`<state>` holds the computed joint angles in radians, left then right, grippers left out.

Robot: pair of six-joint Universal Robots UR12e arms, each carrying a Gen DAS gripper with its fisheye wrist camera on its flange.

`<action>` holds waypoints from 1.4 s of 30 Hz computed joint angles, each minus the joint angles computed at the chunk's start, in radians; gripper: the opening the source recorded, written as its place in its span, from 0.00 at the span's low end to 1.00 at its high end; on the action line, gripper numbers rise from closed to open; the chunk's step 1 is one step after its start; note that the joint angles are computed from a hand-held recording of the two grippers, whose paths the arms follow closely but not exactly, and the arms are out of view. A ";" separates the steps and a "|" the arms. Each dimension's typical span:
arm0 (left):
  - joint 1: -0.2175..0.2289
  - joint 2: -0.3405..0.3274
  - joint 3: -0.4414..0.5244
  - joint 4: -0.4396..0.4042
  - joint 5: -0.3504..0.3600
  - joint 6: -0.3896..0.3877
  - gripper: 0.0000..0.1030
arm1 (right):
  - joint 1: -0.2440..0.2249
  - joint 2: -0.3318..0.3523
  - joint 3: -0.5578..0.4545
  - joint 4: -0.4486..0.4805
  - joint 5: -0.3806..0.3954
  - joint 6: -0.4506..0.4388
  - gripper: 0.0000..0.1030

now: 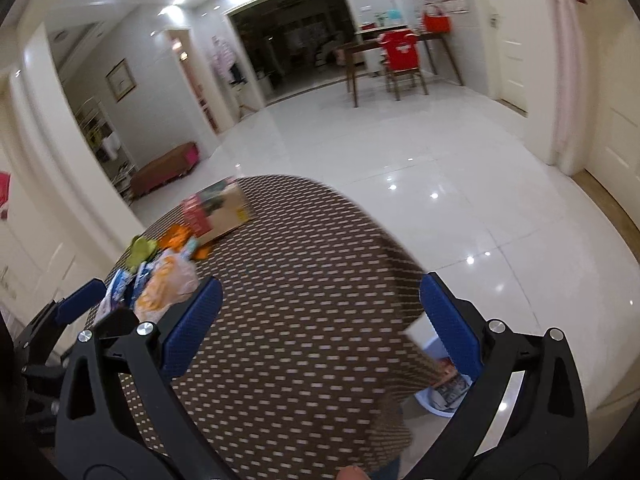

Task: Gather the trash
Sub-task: 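Return both tools over the table toward the remaining trash, then grasp a dark snack wrapper with the left tool while the right tool grasps the yellow-print plastic bag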

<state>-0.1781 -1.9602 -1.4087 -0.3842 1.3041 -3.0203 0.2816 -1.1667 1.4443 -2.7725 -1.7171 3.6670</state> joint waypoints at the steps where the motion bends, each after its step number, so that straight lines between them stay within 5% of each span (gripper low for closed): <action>1: 0.009 0.003 -0.008 0.011 0.018 -0.007 0.91 | 0.006 0.011 -0.018 0.008 0.006 -0.007 0.94; 9: 0.086 -0.012 -0.023 0.027 0.134 -0.053 0.91 | 0.042 0.074 -0.108 0.054 0.049 -0.053 0.94; 15: 0.129 -0.045 0.008 -0.022 0.137 -0.048 0.89 | 0.062 0.120 -0.172 0.094 0.076 -0.071 0.94; 20: 0.138 -0.060 0.032 -0.040 0.109 0.016 0.69 | 0.067 0.133 -0.190 0.114 0.092 -0.085 0.94; 25: 0.134 -0.079 0.058 -0.057 0.112 0.054 0.65 | 0.069 0.139 -0.200 0.117 0.096 -0.088 0.94; 29: 0.136 -0.100 0.102 -0.165 0.116 0.058 0.47 | 0.070 0.143 -0.202 0.118 0.102 -0.087 0.94; 34: 0.132 -0.112 0.129 -0.237 0.114 0.094 0.36 | 0.073 0.158 -0.224 0.131 0.112 -0.087 0.94; 42: 0.155 -0.098 0.103 -0.214 0.022 0.021 0.27 | 0.078 0.217 -0.316 0.195 0.184 -0.099 0.94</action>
<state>-0.0231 -2.0582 -1.3062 -0.5985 1.3259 -2.9990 0.3599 -0.9497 1.1285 -2.5772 -1.5326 3.5680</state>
